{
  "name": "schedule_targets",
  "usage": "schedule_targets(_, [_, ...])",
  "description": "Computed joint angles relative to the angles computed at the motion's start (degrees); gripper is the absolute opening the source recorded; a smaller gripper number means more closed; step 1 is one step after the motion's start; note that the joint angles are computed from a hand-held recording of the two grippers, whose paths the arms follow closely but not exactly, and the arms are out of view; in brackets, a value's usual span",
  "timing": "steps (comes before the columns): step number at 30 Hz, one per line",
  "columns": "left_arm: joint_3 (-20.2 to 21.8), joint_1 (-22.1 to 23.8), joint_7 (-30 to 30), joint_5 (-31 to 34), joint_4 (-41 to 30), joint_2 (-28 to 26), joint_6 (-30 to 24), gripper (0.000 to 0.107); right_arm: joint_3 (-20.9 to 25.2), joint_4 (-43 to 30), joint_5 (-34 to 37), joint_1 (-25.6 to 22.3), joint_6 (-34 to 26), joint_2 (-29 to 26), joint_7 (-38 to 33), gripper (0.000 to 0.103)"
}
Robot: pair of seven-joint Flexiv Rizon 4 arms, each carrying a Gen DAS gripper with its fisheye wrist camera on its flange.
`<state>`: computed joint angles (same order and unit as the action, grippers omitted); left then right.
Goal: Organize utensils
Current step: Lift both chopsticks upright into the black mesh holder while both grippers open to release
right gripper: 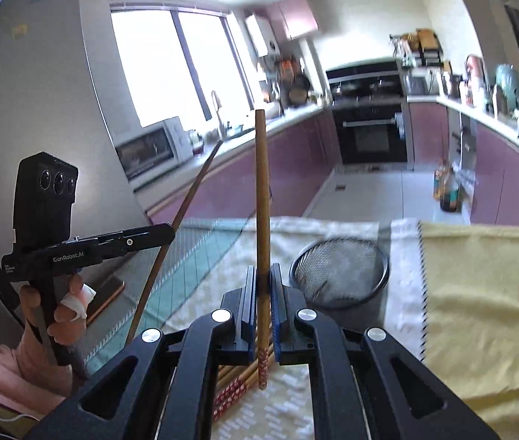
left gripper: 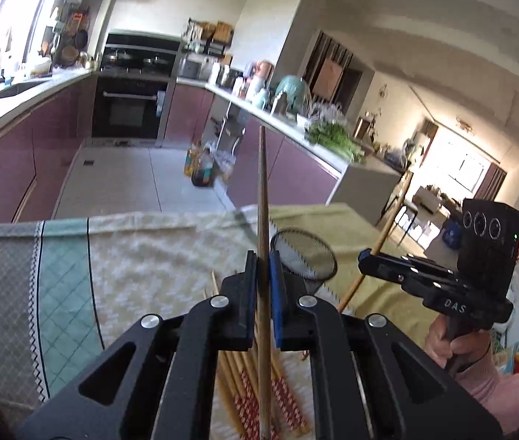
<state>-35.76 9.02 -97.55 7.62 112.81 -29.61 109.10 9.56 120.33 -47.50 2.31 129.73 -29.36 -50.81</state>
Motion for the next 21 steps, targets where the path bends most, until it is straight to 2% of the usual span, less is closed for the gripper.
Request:
schedule_targets(4, [3.4, -4.9, -0.8, -1.3, -4.8, -2.0, 2.8, 0.008, -0.3, -1.2, -0.4, -0.7, 1.7, 0.4, 0.3, 0.006])
schedule_targets(9, [12.0, -15.2, -0.1, -5.2, -14.2, -5.2, 4.3, 0.008, -1.4, -4.0, -0.1, -0.5, 1.9, 0.6, -0.3, 0.006])
schedule_targets(11, [13.0, -17.5, 0.5, -6.0, -18.5, -7.2, 3.7, 0.008, -1.7, -5.3, 0.0, -0.8, 2.4, 0.4, -0.1, 0.006])
schedule_targets(17, [22.8, -28.7, 5.2, -13.6, -30.3, -13.2, 1.9, 0.008, -3.2, -8.0, 4.8, 1.0, 1.6, -0.4, -3.2, 0.006])
schedule_targets(18, [25.3, -31.0, 6.1, -15.7, -32.3, -14.3, 1.1, 0.008, -3.0, -8.8, 4.1, 0.6, 1.0, -1.0, -2.8, 0.006])
schedule_targets(21, [28.3, -34.2, 8.1, -19.5, -37.1, -18.0, -1.7, 0.008, -2.0, -11.6, 0.4, -1.1, -2.2, -3.0, 0.2, 0.006])
